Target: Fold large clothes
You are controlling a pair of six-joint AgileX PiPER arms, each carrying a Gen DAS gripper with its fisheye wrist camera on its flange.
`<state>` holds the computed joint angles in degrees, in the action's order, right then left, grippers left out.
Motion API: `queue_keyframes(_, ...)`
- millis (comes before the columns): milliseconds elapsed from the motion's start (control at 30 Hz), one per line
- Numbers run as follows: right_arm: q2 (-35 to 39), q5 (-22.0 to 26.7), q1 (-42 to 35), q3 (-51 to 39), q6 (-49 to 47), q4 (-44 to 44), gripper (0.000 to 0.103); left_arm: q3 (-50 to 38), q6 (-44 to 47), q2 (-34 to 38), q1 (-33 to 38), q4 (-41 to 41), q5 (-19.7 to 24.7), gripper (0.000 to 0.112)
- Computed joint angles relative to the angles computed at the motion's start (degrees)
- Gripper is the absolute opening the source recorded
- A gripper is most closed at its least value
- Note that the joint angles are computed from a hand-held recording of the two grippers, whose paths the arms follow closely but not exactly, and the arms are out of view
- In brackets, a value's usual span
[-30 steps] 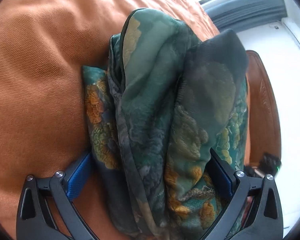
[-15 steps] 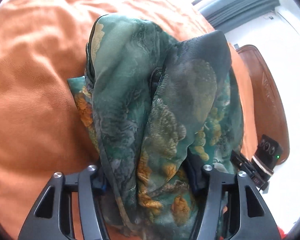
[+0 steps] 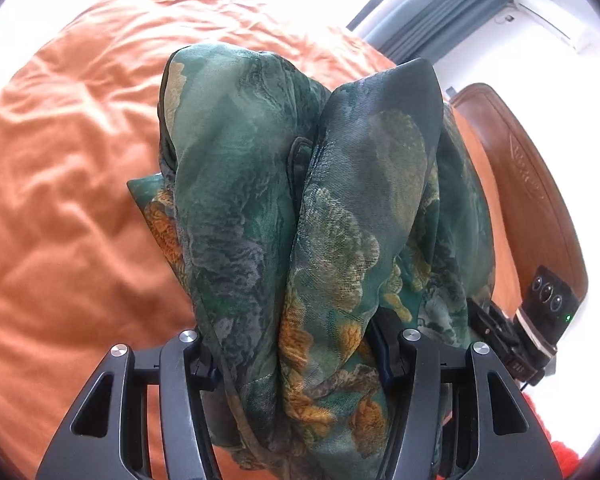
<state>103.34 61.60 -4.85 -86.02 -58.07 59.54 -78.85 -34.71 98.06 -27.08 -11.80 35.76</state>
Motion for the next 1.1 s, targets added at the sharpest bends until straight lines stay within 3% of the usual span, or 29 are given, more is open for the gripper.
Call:
queue_keyframes(133,0.06,-1.61,-0.76,1.81,-2.1,1.59,0.068,-3.65,1.76,2.54,0.28,-0.3,1.22,0.056)
queue_keyframes(667,12.94,2.78,-5.32,-15.05,3.19,-1.76,0.068,-25.33,-2.02,18.03,-1.91,2.66,8.72,0.056)
queue_keyframes(1100,18.11,2.42,-3.57,-20.73,6.35,-2.67,0.068,-27.03,-4.55,18.45,-2.43,5.03,11.17,0.056)
